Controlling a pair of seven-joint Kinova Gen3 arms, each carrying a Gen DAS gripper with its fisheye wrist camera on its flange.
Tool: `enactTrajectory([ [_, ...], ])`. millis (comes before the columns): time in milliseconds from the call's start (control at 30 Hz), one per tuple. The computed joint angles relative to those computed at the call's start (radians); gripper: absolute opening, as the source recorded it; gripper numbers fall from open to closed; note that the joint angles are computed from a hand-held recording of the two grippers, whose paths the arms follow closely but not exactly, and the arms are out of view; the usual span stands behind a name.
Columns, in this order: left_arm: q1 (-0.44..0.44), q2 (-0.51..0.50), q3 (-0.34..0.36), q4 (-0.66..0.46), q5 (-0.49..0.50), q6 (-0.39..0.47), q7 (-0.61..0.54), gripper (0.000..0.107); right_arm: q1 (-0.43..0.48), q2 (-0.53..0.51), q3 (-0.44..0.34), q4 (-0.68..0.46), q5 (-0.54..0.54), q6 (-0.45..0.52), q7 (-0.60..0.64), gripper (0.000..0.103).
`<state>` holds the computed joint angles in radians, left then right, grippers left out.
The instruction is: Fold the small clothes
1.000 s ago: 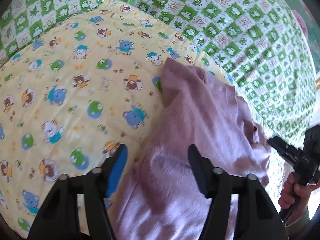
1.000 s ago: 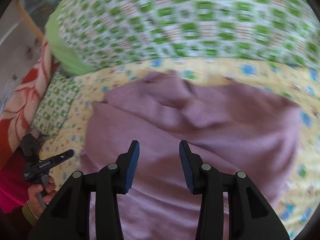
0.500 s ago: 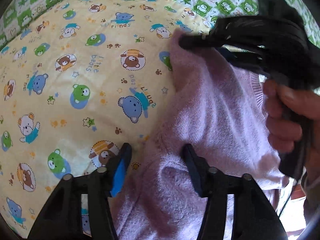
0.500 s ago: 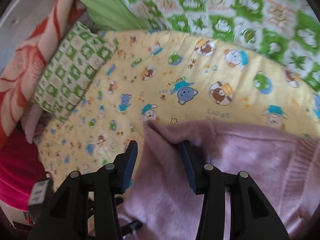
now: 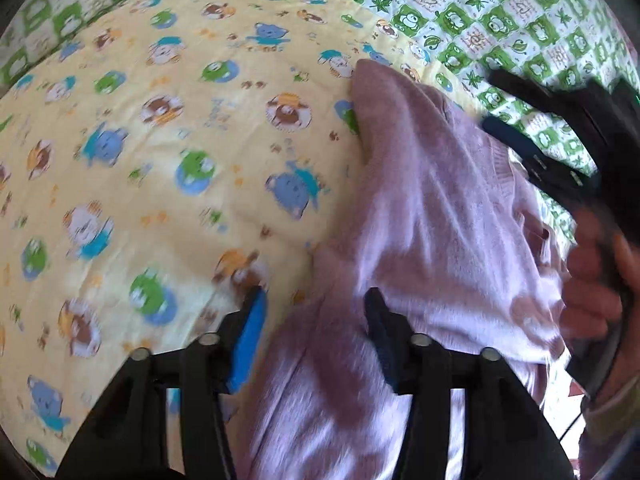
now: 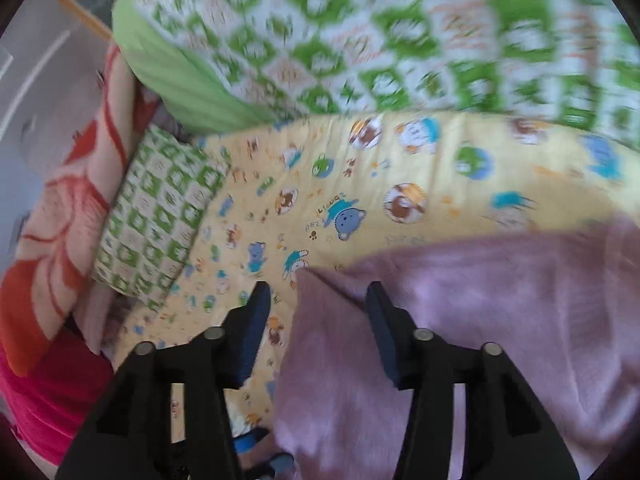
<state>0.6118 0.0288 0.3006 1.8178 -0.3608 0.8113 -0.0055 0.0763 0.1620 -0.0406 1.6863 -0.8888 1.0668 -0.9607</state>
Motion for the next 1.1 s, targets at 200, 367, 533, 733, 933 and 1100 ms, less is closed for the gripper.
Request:
enactTrajectory([
  [200,0.037,-0.051,0.050,0.026,0.043,0.072,0.003,0.064,0.130,-0.207,0.148,0.175,0.030,0.169,0.052,0.053],
  [367,0.088,-0.081,0.119,0.035,0.067,0.152,0.088,0.069,0.222,-0.363,0.300,0.265,0.211,0.305,0.072,0.053],
  [533,0.122,-0.103,0.172,0.049,0.082,0.185,0.125,0.070,0.297,-0.458,0.483,0.311,0.372,0.411,0.117,0.053],
  [733,0.163,-0.089,0.217,0.034,0.072,0.195,0.161,0.074,0.372,-0.520,0.621,0.319,0.461,0.466,0.155,0.053],
  [933,0.231,-0.070,0.230,0.010,0.060,0.229,0.179,0.075,0.370,-0.597,0.746,0.306,0.530,0.505,0.171,0.053],
  [1100,0.275,-0.074,0.238,0.014,0.057,0.235,0.203,0.075,0.337,-0.667,0.819,0.285,0.588,0.529,0.136,0.055],
])
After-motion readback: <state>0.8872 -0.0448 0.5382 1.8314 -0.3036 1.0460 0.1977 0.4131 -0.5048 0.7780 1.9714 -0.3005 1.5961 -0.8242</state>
